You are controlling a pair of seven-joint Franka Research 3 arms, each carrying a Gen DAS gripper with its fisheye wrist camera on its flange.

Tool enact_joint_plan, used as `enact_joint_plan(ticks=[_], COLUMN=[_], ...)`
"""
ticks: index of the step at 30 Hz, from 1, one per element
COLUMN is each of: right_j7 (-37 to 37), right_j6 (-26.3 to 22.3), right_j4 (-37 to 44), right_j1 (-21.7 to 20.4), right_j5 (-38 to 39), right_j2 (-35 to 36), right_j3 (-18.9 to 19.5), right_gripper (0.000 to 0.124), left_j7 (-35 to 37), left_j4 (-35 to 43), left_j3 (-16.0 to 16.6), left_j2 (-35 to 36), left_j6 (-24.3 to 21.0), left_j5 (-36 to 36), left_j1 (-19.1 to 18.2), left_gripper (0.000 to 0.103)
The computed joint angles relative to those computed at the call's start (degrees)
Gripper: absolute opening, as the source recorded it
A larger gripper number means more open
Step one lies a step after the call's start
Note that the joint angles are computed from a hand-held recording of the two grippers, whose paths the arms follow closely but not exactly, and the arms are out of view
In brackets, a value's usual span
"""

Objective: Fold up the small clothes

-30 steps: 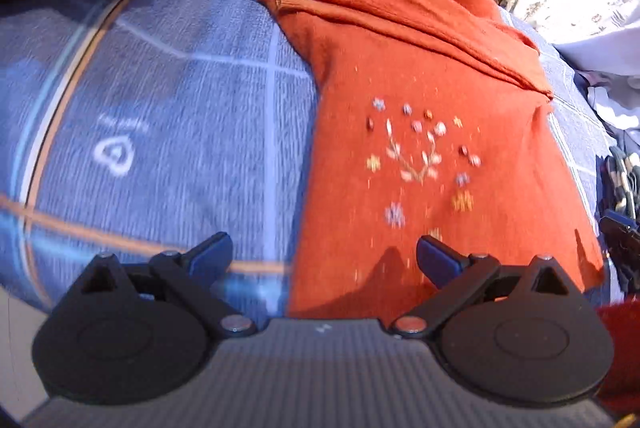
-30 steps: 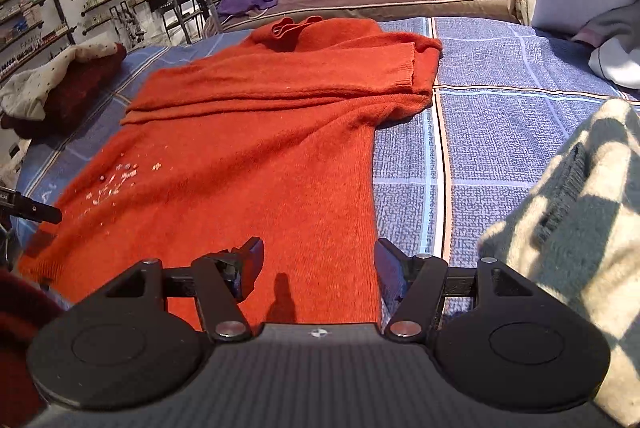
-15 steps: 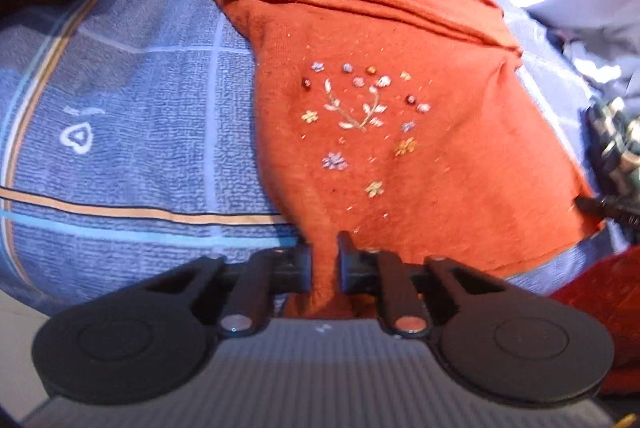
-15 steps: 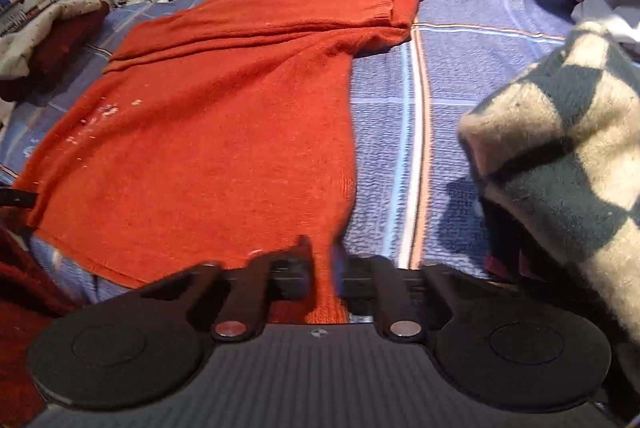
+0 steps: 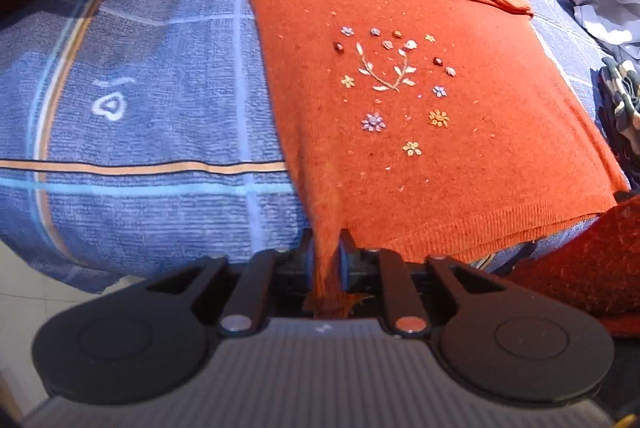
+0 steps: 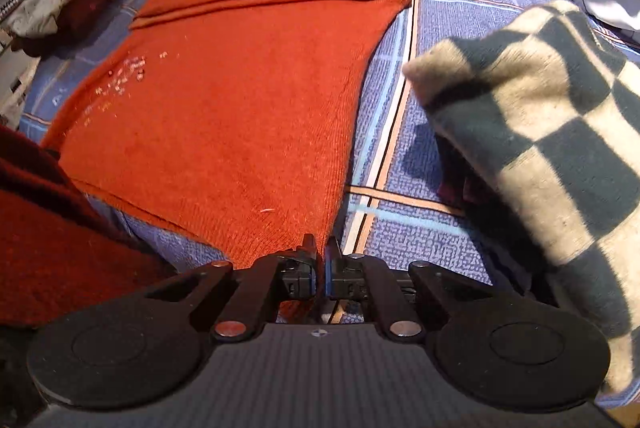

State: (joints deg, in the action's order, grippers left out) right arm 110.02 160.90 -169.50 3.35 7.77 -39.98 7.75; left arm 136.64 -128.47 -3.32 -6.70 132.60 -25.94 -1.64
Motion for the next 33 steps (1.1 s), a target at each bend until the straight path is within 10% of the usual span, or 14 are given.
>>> enact_joint_plan(ticks=[3, 11, 19, 22, 27, 33], right_j7=[-1.99, -17.24, -41.94, -44.34, -44.27, -36.50], right_j6=[-4.72, -8.07, -8.12, -9.50, -13.84, -10.88], right_j4=[1.94, 11.24, 38.90, 50.25, 67.33, 84.52], right_j1=[-0.89, -0.30, 11.08, 10.64, 4.65, 0.47], right_j5=[-1.67, 0.70, 21.74, 31.50, 58.60, 57.08], right_j2=[-1.12, 0.66, 24.36, 35.28, 53.26, 71.08], right_j3=[-0.29, -10.74, -24.35, -25.78, -23.93, -19.69], right_gripper=[0.033, 0.052, 0.066, 0.068, 0.069, 0.068], left_j7=[-2.85, 4.48, 19.60, 17.03, 8.08, -4.33], left_j4=[1.02, 13.43, 31.94, 40.76, 59.06, 74.96], left_j3=[-0.41, -0.67, -8.93, -11.35, -16.00, -17.08], left_j2=[-0.68, 3.42, 18.82, 27.53, 42.69, 56.51], left_j6=[0.32, 0.57, 15.82, 19.15, 12.38, 6.75], left_j5=[7.25, 4.92, 2.95, 8.77, 10.50, 13.36], left_j1=[0.80, -0.37, -4.46, -6.69, -9.21, -11.91], left_gripper=[0.075, 0.091, 0.100, 0.100, 0.096, 0.095])
